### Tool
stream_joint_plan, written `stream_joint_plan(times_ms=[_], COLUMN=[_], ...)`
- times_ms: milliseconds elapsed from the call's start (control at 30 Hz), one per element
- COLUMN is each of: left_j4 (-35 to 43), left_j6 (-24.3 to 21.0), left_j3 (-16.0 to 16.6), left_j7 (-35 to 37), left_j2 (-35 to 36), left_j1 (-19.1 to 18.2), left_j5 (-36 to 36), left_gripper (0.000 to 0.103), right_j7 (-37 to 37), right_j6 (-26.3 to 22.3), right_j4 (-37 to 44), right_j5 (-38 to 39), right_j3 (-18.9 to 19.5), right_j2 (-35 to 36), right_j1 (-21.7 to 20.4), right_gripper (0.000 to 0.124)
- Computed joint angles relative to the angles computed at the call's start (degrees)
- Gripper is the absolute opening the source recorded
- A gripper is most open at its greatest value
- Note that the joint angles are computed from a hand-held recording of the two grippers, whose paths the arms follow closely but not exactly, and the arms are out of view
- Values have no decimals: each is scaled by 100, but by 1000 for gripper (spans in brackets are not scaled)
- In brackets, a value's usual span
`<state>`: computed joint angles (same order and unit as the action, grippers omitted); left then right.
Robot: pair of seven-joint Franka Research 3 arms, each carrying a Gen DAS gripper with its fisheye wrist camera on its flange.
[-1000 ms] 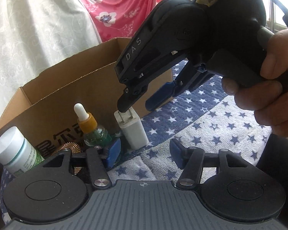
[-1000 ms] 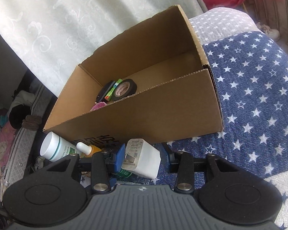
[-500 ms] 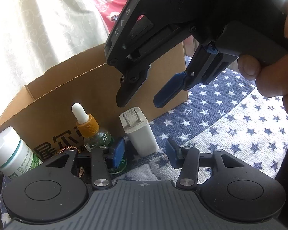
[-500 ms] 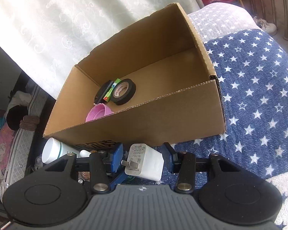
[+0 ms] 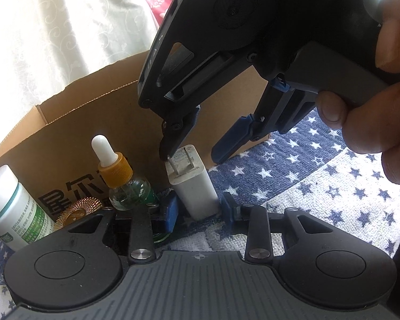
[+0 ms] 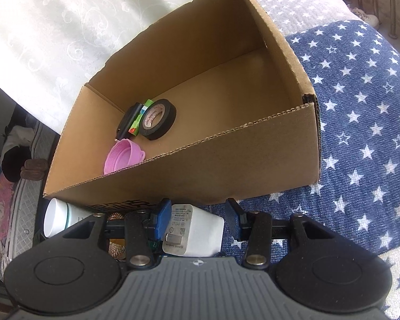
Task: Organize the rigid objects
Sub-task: 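Grasp the white plug charger by its body with the right gripper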
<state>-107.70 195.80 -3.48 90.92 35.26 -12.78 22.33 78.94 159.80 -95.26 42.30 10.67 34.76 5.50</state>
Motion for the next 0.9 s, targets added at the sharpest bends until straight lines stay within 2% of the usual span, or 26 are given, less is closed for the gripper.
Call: stream_joint_plan(times_ms=[167,367,500,600,900], left_j4=[-71,-487,-747,-917,-1201], left_j6=[123,461,483,638,817], left_j3=[-24,-222,-491,-250,-52], left_j7=[10,101,28,159,480], left_j2=[-12,-247,-404,-469,-582], left_j1=[24,248,543,298,4], left_j5=[1,255,515,345,-58], left_gripper=[30,28,28,27,27], right_j7=[58,-38,-137,-202,-200], right_j6=[-78,-152,-40,96,-85], right_j4=[4,-314,-665,-840,-758], right_j5=[-32,117,220,269,211], right_j3=[-16,24,1,-38,-141], right_j2=[-30,-283,-540,-666,-631], right_j1=[12,-33,-3,31,72], right_gripper=[45,44,42,41,39])
